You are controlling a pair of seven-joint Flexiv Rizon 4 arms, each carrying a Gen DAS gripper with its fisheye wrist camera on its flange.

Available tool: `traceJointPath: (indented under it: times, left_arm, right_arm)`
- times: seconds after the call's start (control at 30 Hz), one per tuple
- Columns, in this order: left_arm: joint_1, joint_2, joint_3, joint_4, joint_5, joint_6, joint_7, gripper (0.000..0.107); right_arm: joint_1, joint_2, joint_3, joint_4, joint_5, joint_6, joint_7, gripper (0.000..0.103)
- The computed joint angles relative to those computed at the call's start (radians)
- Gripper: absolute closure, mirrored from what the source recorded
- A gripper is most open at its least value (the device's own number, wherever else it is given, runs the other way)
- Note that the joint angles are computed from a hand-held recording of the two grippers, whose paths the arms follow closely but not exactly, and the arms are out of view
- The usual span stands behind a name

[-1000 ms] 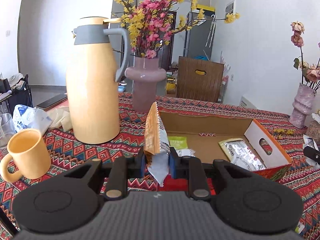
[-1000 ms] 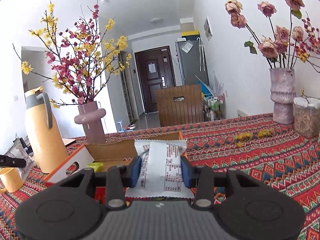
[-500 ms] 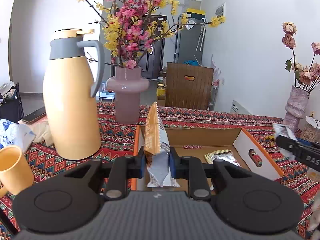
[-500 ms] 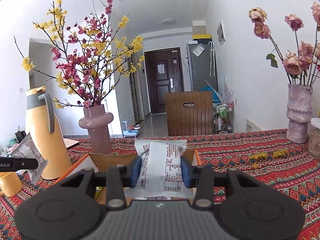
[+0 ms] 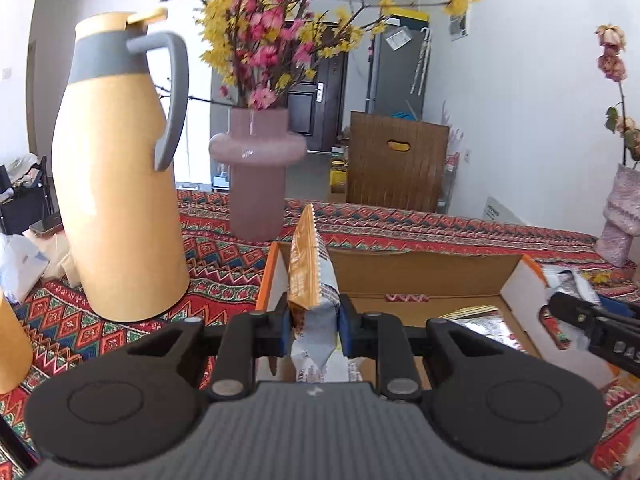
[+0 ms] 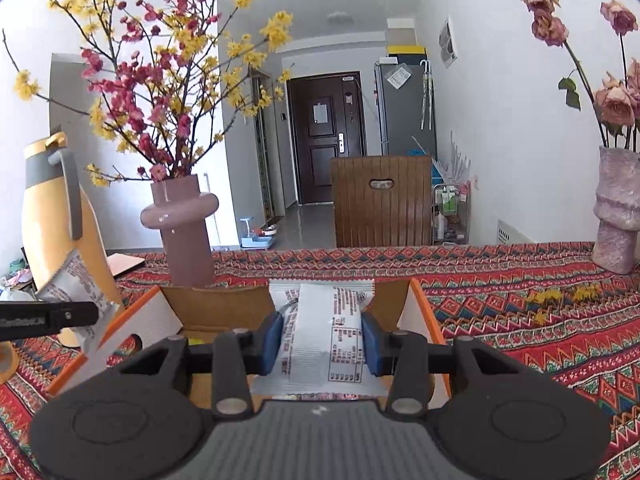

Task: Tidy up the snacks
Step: 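Open the right tool to drop the white packet while the left tool releases the tan packet into the box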

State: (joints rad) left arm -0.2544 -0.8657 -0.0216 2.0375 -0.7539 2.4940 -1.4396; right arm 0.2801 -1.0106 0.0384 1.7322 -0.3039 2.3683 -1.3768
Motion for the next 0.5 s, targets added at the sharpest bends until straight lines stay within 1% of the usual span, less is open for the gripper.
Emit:
traceJointPath:
  times: [0.07, 0.1, 0.27, 0.33, 0.37, 0.4, 0.43, 0.47, 0.5]
  left_arm:
    - [-0.008, -0.014, 0.005, -0.016, -0.021, -0.018, 0.028, 0.084]
    - [0.002, -0.015, 0.002, -0.014, -0.003, -0.021, 0.022, 0.084]
    - [0.003, -0.021, 0.005, -0.008, 0.009, -0.003, 0.011, 0.083]
    - [-0.003, -0.022, 0.006, -0.007, -0.001, 0.005, 0.012, 0.081]
    - [-0.003, -0.021, 0.005, -0.005, -0.001, 0.011, 0.01, 0.073]
    - [-0.005, -0.023, 0.006, -0.004, -0.004, 0.023, 0.006, 0.057]
    - [-0.012, -0.028, 0.008, -0.006, -0.018, 0.04, 0.006, 0.048]
    - [-0.02, -0.032, 0.007, -0.008, -0.035, 0.056, 0.007, 0.029]
    - [-0.024, -0.036, 0.006, -0.009, -0.047, 0.077, 0.004, 0.013]
  right_arm:
    - [0.004, -0.006, -0.003, -0.007, 0.002, -0.008, -0.002, 0.062]
    - [0.006, -0.008, -0.003, -0.008, 0.003, -0.012, -0.003, 0.062]
    - [0.014, -0.016, -0.006, -0.018, 0.007, -0.041, -0.006, 0.062]
    - [0.008, -0.017, -0.001, -0.019, 0.005, -0.045, -0.001, 0.061]
    - [0.0, -0.019, 0.006, -0.02, -0.003, -0.04, 0.005, 0.061]
    - [-0.011, -0.02, 0.014, -0.02, -0.015, -0.038, 0.015, 0.053]
    - [-0.016, -0.021, 0.018, -0.021, -0.018, -0.031, 0.022, 0.041]
    - [-0.016, -0.022, 0.018, -0.02, -0.013, -0.023, 0.025, 0.033]
    - [-0.015, -0.024, 0.016, -0.021, -0.005, -0.016, 0.027, 0.016]
